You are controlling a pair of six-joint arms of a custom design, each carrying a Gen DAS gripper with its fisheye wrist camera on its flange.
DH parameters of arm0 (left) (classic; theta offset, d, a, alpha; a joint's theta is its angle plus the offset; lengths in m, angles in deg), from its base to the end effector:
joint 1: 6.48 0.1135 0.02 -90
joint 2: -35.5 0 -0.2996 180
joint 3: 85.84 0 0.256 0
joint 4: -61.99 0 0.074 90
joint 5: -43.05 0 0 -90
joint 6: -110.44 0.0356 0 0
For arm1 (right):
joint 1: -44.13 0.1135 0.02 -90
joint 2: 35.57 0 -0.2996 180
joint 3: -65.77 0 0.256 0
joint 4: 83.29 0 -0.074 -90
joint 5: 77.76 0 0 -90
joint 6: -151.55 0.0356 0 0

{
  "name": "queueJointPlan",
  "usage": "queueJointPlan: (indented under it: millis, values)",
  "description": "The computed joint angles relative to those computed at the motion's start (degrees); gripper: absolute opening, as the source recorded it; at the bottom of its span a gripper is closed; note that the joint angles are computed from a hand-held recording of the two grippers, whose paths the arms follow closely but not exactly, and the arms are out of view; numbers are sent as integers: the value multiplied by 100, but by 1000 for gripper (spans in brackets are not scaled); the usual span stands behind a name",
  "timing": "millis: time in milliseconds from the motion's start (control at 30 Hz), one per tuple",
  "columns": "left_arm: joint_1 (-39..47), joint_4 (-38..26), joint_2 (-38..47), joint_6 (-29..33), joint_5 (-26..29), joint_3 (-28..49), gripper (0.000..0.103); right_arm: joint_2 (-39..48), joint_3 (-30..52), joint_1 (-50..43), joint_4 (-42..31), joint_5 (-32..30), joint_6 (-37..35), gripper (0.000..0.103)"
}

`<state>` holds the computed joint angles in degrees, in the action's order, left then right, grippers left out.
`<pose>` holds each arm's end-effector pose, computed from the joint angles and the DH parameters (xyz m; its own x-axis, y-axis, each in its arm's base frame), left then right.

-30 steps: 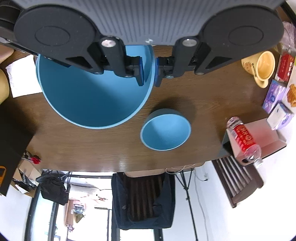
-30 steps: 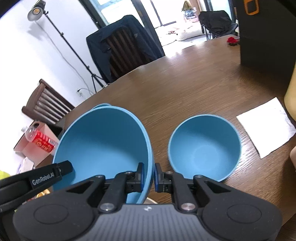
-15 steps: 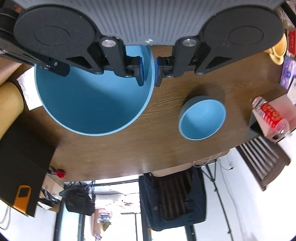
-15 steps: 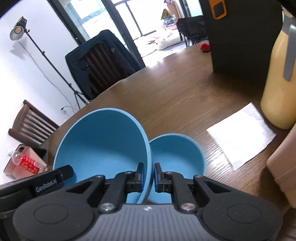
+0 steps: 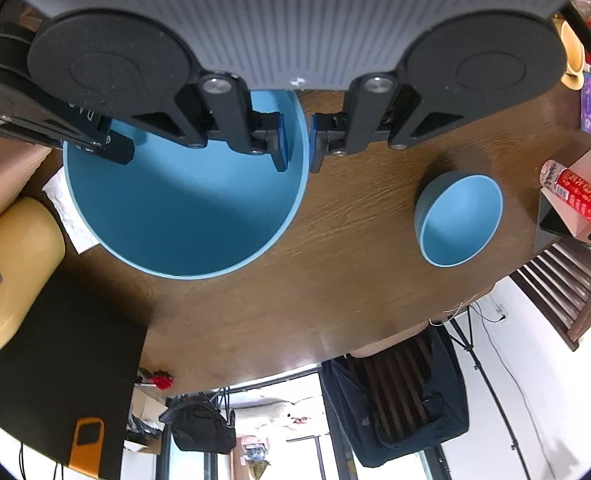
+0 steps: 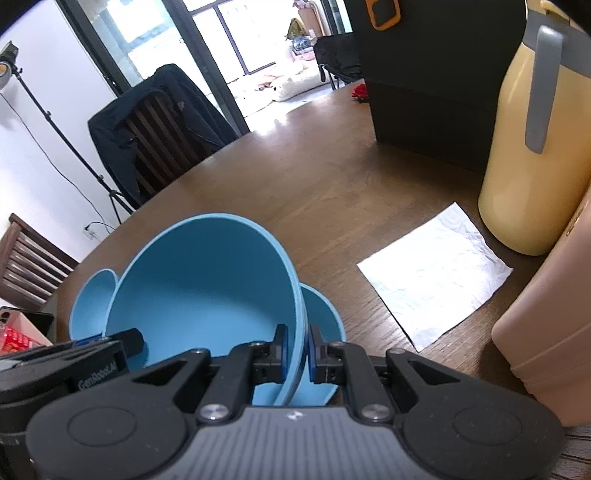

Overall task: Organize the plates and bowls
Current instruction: 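Lower the held blue bowl into the placed blue bowl with both grippers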

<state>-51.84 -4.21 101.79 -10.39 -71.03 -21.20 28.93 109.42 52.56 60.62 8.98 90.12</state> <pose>0.1478 -0.1290 0.2818 -0.8364 0.1810 -0.5174 0.1315 0.9826 0.1313 0.1877 0.0299 0.2010 -0.8128 0.3622 -0.4563 0.2410 0.9221 0.3027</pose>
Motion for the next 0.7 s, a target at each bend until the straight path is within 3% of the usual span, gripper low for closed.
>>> queueJointPlan:
  millis: [700]
  values:
    - [341, 1240, 550, 659, 379, -732, 12, 1001, -184, 393, 701, 603, -8, 10]
